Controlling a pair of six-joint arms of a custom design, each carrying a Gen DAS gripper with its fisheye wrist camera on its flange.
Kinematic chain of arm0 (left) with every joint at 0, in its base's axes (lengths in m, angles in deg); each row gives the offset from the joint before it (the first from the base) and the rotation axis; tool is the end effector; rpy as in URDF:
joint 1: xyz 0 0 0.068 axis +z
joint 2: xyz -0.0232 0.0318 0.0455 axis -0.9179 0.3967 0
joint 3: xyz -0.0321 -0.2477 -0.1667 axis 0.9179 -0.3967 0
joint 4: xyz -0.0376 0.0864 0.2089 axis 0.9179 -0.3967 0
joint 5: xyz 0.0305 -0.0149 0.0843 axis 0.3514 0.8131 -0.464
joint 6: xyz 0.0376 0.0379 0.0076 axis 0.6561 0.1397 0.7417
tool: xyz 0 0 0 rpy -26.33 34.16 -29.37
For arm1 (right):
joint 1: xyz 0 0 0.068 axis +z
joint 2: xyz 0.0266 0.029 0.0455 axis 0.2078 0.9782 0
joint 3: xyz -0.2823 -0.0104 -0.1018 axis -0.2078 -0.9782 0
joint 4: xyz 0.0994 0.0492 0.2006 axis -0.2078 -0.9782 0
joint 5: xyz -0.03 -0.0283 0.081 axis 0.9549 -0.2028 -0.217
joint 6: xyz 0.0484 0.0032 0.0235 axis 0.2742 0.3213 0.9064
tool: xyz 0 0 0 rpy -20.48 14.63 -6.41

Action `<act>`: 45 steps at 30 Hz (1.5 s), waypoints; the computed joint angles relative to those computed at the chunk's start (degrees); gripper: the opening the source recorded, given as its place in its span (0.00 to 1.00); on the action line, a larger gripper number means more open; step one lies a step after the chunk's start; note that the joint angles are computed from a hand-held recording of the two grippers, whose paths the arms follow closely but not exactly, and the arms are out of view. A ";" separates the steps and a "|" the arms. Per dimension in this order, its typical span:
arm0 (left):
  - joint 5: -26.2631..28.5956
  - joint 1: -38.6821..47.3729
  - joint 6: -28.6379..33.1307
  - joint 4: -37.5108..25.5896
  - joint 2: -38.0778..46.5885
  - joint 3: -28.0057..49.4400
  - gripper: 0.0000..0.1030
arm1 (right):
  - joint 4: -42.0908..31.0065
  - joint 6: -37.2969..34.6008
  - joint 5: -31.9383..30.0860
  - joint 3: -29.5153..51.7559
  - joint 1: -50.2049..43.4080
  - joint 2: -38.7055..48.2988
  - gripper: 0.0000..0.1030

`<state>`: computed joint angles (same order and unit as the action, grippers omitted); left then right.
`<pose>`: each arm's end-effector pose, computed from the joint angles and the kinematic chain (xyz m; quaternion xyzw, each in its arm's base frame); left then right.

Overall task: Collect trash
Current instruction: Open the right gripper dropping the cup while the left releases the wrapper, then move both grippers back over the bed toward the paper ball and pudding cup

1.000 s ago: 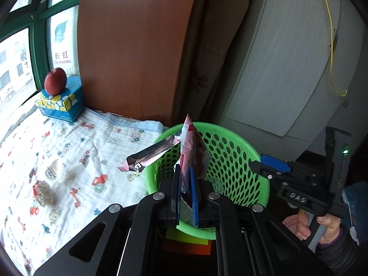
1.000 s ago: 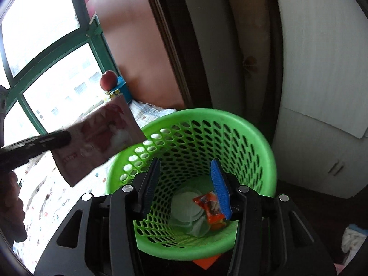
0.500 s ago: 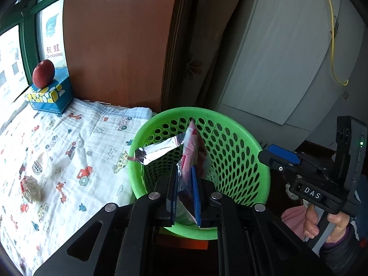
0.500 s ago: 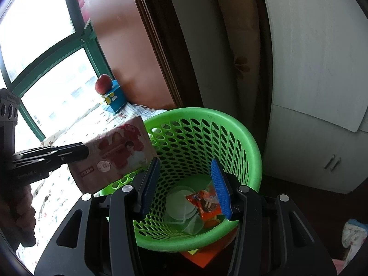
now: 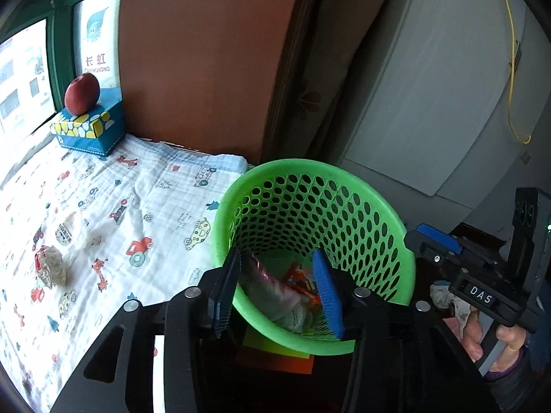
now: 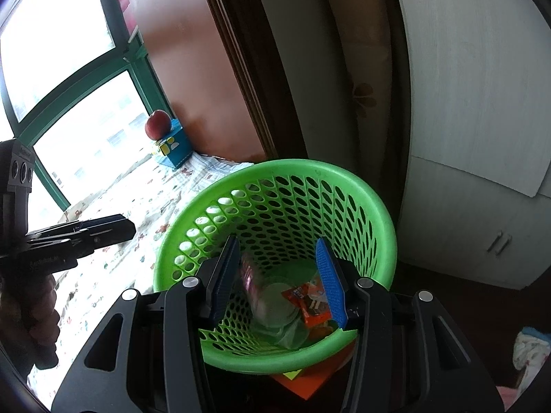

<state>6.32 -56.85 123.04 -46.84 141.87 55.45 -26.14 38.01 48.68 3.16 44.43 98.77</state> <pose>0.3504 0.0374 0.2458 0.3239 0.8717 -0.2273 0.2891 0.2011 0.1086 0.2198 0.1788 0.8828 0.0648 0.4295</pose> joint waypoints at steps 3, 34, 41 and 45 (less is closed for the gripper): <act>0.53 1.44 -0.36 0.10 0.35 0.75 0.53 | 0.21 -0.29 -0.29 0.55 0.34 0.79 0.45; -8.77 15.53 -7.79 2.53 25.05 31.37 0.82 | 1.71 -4.89 -7.29 21.46 4.52 21.82 0.59; -11.51 15.53 -10.55 -5.89 36.91 49.09 0.82 | 0.84 -5.94 -10.45 28.01 3.95 27.61 0.59; -12.15 15.39 -11.33 -8.66 41.56 55.85 0.82 | -1.25 -6.59 -11.86 32.78 3.57 31.05 0.59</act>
